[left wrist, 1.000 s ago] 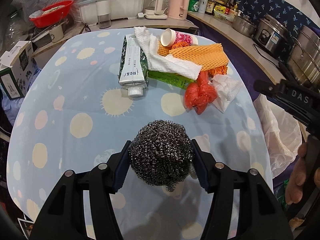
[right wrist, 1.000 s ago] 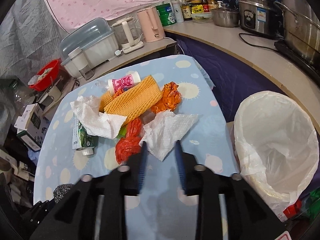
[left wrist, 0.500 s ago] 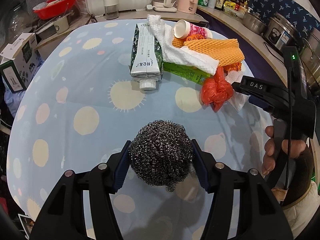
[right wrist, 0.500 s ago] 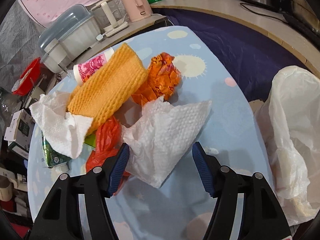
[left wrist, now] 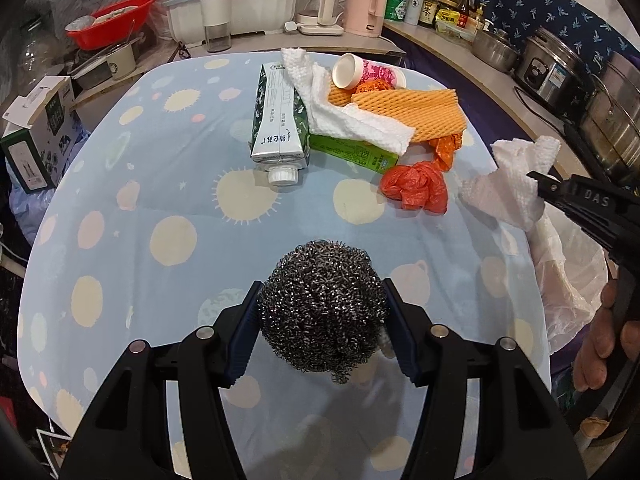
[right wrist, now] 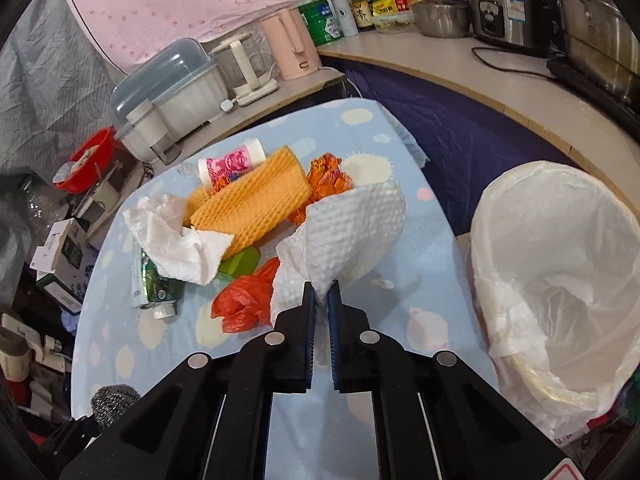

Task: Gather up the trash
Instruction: 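Carry scrubber and tissue over the trash bin with both tools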

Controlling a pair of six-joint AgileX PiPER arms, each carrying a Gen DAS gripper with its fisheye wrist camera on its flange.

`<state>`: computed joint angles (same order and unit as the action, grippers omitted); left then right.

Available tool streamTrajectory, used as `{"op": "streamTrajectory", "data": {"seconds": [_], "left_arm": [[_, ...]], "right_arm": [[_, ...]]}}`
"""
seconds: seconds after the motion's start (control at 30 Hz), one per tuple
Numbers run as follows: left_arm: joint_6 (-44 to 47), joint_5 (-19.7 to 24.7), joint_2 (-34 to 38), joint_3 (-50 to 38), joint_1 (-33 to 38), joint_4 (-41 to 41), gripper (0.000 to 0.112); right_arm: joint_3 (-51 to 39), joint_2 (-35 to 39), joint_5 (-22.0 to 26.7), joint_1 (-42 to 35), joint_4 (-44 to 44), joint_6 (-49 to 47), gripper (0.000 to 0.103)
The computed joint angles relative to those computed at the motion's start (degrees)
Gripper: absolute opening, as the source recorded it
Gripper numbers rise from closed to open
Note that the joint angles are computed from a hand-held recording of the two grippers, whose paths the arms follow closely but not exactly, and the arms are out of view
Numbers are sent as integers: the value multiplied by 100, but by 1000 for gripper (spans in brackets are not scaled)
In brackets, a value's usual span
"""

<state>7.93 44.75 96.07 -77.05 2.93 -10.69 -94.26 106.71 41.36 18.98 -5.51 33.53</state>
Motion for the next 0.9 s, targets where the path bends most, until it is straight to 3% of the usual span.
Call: {"op": "streamTrajectory", "data": {"seconds": [0.2,0.47,0.9], "left_arm": [[35,97,-367,20,-288,-65,55],[-280,71,-552,-209,-1183,262,55],[-1189,68,40,-1274,-2817,1202,55]], "right_arm": [[716,-1131,-74,-122,-357,99,7],[1503,-2252,-16,-644,-680,189,7],[2348,-2789,-295,-2336,50,-924,7]]}}
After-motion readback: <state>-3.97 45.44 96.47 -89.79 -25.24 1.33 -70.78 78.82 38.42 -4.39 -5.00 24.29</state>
